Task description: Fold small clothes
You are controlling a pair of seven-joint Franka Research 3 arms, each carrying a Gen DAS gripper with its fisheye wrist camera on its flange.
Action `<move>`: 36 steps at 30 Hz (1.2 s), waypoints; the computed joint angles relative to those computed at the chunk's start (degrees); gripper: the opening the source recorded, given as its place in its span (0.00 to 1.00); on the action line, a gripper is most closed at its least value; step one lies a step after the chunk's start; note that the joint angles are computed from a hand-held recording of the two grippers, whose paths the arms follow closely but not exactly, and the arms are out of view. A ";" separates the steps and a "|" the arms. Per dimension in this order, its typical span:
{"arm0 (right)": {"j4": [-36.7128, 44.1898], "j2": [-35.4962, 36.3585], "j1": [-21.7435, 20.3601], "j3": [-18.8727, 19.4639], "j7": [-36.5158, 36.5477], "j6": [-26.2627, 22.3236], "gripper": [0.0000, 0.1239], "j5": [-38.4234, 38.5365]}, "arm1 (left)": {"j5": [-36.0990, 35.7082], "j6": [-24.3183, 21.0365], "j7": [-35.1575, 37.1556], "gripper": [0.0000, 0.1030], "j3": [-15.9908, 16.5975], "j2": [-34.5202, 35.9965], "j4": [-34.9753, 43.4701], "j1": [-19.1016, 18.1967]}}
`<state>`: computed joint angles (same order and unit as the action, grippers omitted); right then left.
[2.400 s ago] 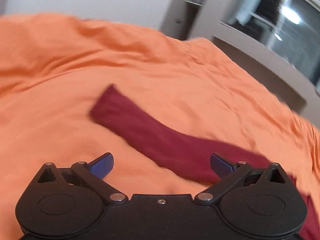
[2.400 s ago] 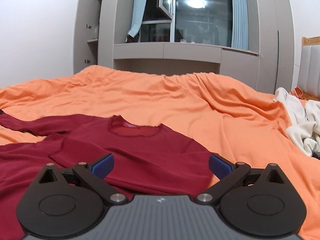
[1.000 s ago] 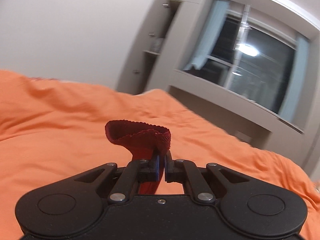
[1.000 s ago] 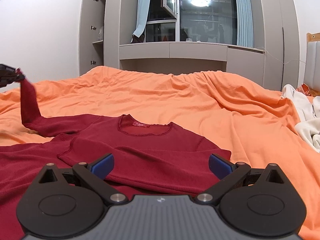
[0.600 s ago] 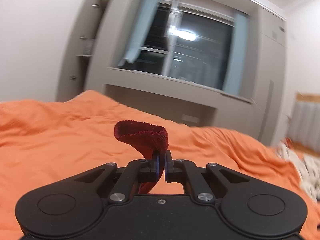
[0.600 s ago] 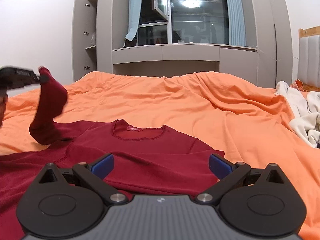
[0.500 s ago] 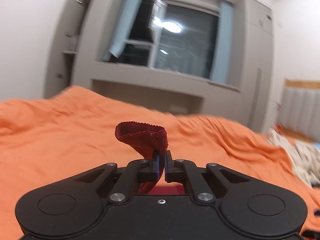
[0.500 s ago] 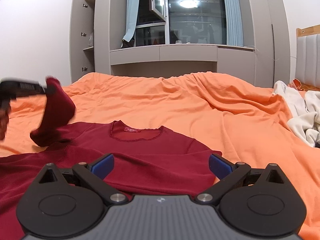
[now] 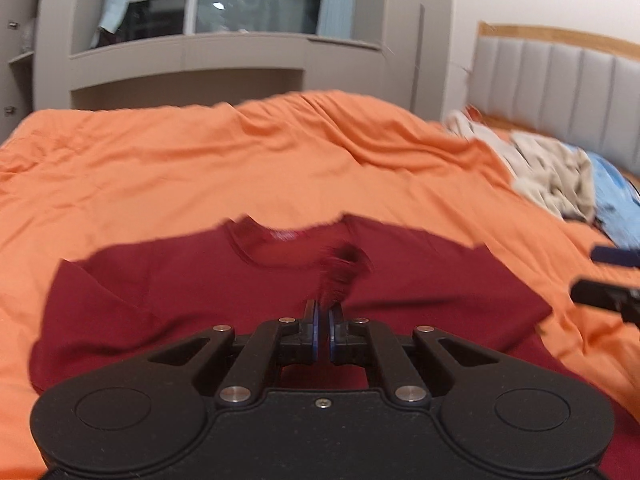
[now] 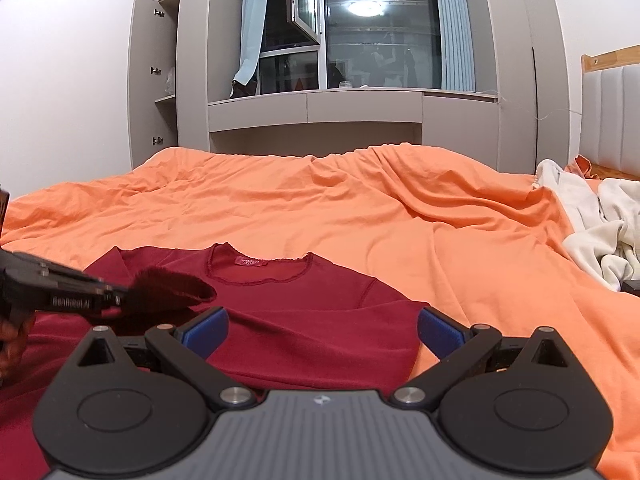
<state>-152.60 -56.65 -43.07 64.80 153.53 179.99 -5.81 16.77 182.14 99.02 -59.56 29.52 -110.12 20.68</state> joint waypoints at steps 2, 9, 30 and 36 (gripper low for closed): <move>0.02 0.08 0.05 -0.02 0.03 -0.02 0.83 -0.04 | 0.06 -2.06 0.87 0.04 -0.78 0.53 0.30 0.12; 0.08 1.64 0.41 -0.57 -0.80 -0.01 0.83 -0.53 | -5.10 -8.95 6.65 0.20 -4.60 2.11 1.01 2.74; 4.62 23.07 0.99 -2.88 -12.57 10.40 0.83 -1.46 | -21.53 -4.06 5.74 0.99 13.04 -6.70 4.37 -3.50; 11.37 38.33 -3.84 1.59 -16.88 13.09 0.69 1.58 | -27.95 -6.32 2.62 0.99 14.58 -1.87 9.95 -0.67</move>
